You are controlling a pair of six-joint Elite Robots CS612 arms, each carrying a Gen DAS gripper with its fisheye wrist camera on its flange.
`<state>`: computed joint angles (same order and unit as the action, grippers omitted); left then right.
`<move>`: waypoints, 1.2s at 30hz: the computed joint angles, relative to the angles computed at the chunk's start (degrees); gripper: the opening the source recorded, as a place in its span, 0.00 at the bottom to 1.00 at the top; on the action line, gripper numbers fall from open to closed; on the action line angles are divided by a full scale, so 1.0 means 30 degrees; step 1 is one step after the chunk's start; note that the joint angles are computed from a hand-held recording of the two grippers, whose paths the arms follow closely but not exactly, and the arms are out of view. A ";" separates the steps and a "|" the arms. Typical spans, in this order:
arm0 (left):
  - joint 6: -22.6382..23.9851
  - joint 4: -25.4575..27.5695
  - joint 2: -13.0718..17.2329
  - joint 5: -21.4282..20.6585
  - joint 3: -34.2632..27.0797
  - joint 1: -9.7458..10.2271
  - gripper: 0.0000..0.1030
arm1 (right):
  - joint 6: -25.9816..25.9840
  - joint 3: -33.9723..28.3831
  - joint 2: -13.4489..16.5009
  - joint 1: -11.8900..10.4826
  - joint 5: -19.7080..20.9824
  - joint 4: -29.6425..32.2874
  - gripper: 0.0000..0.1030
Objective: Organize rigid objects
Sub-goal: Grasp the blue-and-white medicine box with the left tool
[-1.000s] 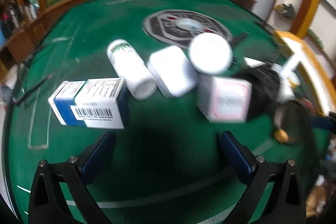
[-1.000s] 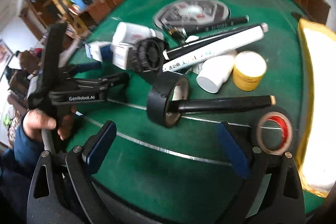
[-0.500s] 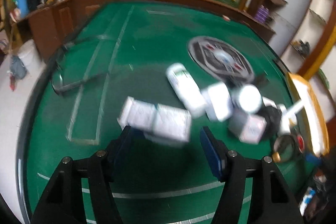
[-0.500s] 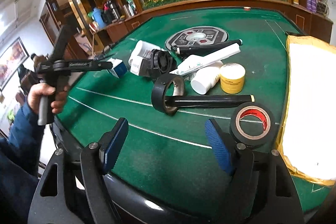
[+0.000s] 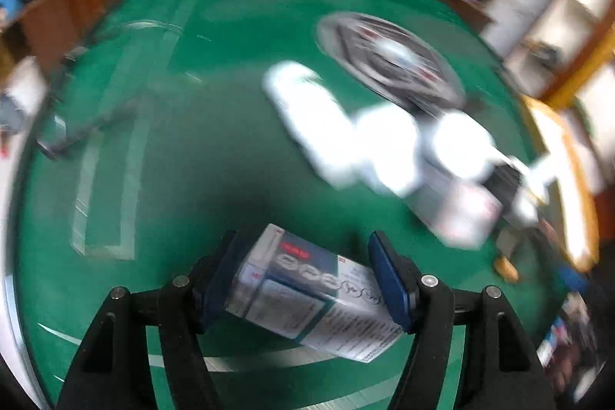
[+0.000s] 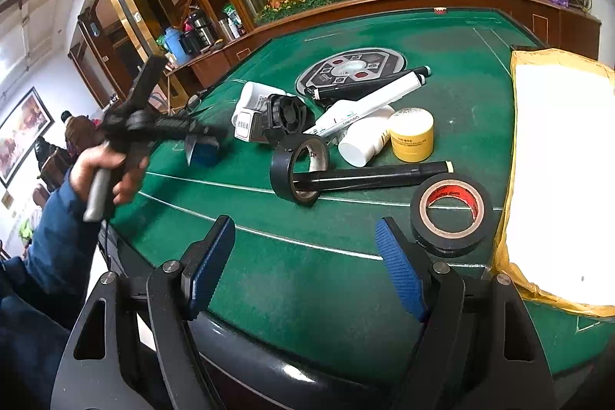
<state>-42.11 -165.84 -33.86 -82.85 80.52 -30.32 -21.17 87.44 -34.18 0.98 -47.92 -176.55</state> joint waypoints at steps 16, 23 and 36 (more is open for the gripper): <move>-0.3295 -0.0371 -0.1448 0.2953 0.2273 -0.1637 0.76 | 0.0321 -0.0060 0.0133 0.0044 -0.0173 -0.0479 0.75; -0.2255 0.1509 -0.1480 0.4072 0.1789 -0.2254 0.76 | 0.0162 -0.0003 0.0163 -0.0018 0.0063 -0.0569 0.75; 0.9129 -0.0675 -0.1423 0.6184 0.2265 -0.2622 0.78 | 0.0220 0.0044 0.0242 -0.0096 0.0280 -0.0606 0.75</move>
<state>-14.72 -167.86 -38.13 -64.30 87.31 -38.19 -20.51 87.57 -33.46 0.69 -47.08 -178.36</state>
